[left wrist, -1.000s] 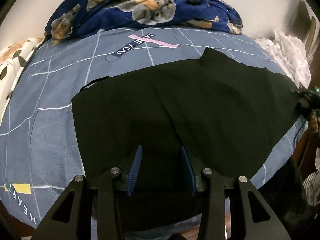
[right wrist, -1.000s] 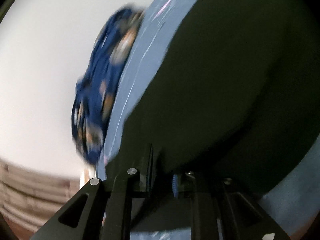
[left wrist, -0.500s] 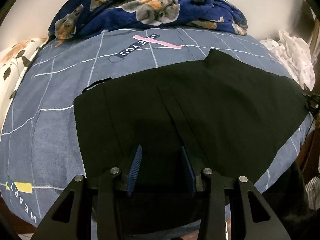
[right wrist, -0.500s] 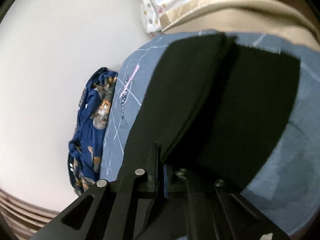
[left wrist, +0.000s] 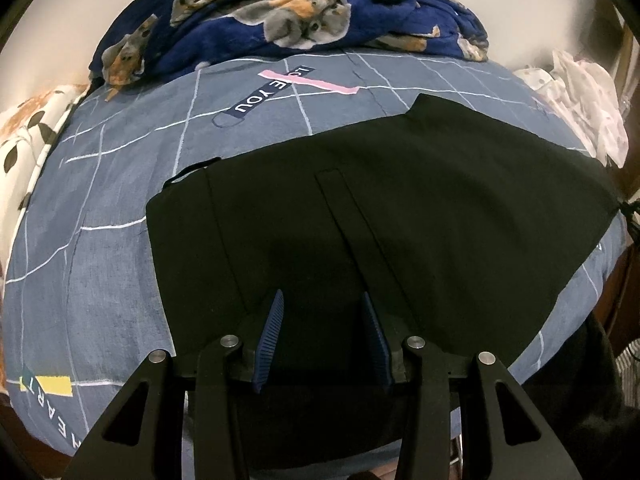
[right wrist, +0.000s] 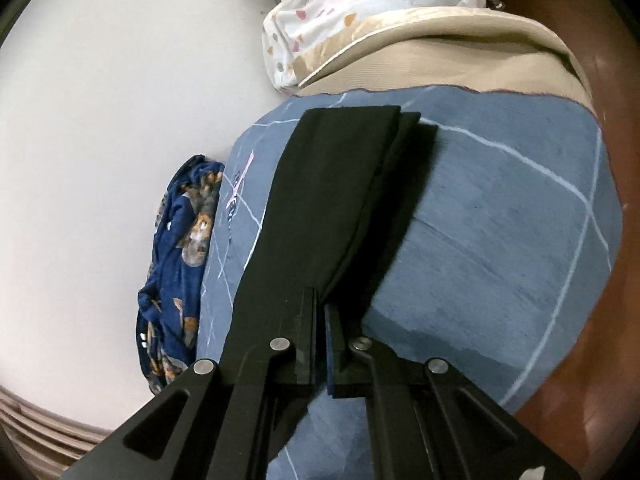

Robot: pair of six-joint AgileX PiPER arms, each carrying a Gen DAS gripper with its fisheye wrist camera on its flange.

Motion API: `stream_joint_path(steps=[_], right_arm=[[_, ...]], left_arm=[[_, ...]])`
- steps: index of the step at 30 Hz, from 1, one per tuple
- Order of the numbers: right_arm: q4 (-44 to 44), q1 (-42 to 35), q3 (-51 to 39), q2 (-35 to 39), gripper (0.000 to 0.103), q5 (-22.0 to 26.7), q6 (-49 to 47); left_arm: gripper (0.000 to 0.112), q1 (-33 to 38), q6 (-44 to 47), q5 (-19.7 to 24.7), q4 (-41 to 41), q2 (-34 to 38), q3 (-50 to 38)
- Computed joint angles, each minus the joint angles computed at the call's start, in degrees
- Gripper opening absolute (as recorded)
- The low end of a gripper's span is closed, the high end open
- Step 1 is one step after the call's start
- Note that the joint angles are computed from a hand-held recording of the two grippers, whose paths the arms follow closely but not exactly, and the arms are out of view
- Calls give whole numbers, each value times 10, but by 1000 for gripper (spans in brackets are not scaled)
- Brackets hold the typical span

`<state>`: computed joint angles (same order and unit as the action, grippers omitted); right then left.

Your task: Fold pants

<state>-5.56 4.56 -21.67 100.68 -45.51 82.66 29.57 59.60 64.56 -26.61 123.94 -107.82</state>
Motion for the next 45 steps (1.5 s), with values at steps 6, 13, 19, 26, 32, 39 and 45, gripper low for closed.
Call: stream_joint_path(steps=[6,13,19,26,32,39,45], right_arm=[[30,10,-2,-8,3,28,-27],[-14,-21,-13,13,3,17,-15],[-26,8,9,45,49,-129,22],[-7,117,-84,80,57,-86,7],[9,170,-168,93,4,66,-6],[56,184,-124,98,1,20,-16],[24,175,-128,95,5,9,1]], left_arm=[[43,-1,6,5,4,0,-4],[45,5,26,22,1,8,-18],[49,3,33,19,1,6,-14],[49,6,29,23,-7,7,-16],[50,8,33,26,-11,10,-20],[51,13,53,40,-15,19,-33],[52,14,56,39,-18,17,-30]])
